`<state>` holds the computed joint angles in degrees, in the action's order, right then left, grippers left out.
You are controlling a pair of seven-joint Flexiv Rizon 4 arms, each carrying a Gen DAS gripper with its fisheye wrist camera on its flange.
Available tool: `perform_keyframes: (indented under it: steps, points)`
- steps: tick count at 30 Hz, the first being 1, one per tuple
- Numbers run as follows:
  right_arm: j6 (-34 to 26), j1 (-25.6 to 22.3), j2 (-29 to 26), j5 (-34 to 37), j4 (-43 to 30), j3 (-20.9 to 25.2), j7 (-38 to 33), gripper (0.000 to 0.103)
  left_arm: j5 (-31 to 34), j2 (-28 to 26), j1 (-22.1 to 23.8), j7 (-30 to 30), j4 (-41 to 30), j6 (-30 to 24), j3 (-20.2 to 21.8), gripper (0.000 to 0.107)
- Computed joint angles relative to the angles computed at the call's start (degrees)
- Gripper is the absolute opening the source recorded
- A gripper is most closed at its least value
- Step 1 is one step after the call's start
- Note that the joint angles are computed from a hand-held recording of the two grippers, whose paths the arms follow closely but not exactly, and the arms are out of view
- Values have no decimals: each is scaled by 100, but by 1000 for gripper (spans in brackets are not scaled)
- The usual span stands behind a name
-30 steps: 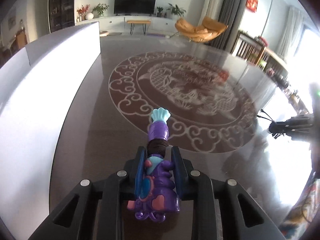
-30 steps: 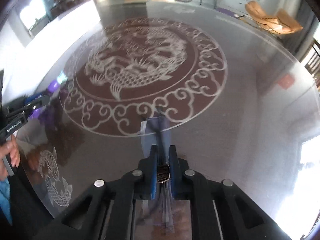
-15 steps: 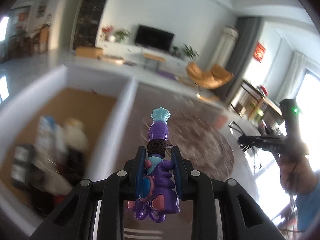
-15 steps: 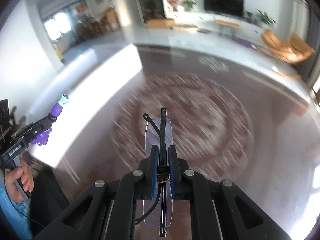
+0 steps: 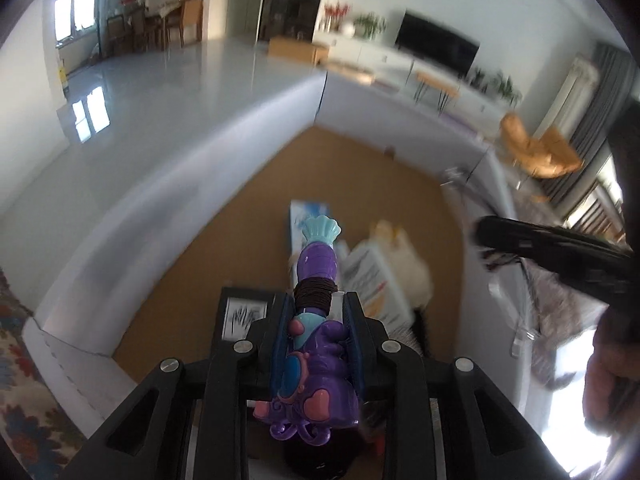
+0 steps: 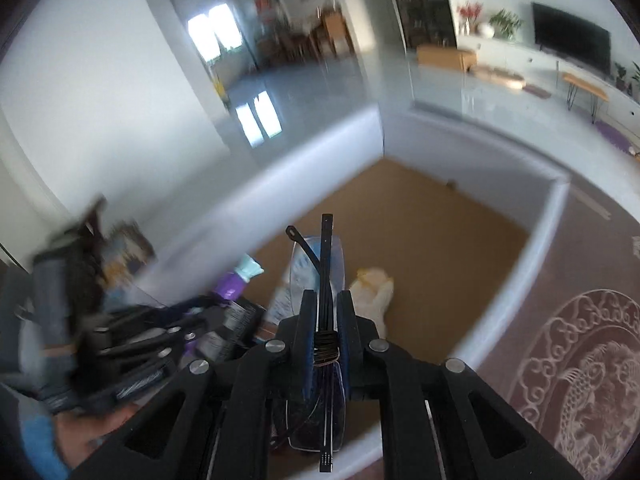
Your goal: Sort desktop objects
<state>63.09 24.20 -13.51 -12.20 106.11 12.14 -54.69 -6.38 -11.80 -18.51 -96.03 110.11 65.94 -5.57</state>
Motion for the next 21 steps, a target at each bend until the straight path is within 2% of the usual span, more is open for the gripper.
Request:
perform_keyframes:
  steps: [1, 2, 3, 4, 5, 6, 8, 11, 12, 14, 16, 18, 21]
  points:
    - [-339, 49, -159, -49, -179, -20, 0, 17, 21, -27, -5, 27, -30, -87, -8, 28]
    - [-631, 43, -300, 53, -352, 24, -121, 32, 32, -35, -16, 53, -21, -111, -19, 35]
    - [-671, 26, -341, 145, -390, 56, -205, 57, 58, -19, -40, 53, 22, -56, -24, 44]
    - [-562, 36, -320, 145, -332, 45, -193, 67, 153, 12, -90, -28, 60, 33, 1, 64]
    - [-274, 96, -213, -26, -127, -35, -16, 79, 437, 54, -187, -270, 80, 173, 99, 77]
    - [-81, 129, -117, -163, 31, -84, 120, 83, 896, 115, -321, -673, 72, 329, 258, 81]
    - [58, 127, 142, -340, 314, -110, 298, 85, 1680, 206, -492, -1382, -12, 484, 475, 92]
    - [49, 57, 560, -606, 663, -98, 456, 90, 2563, 386, -580, -2293, -156, 477, 628, 98]
    - [35, 40, 665, -737, 749, -95, 528, 96, 2972, 494, -638, -2715, -235, 319, 668, 99]
    - [-76, -21, 839, -826, 805, -50, 488, 100, 3865, 661, -765, -3500, -498, -254, 639, 101]
    - [-177, -65, 962, -933, 890, -13, 467, 101, 4549, 842, -844, -3992, -680, -862, 480, 102]
    - [-323, -88, 1074, -1042, 946, 26, 478, 101, 4747, 966, -795, -4188, -661, -989, 311, 102]
    - [-429, -115, 1195, -1130, 1020, 80, 512, 101, 4536, 1092, -629, -4208, -507, -855, 92, 102]
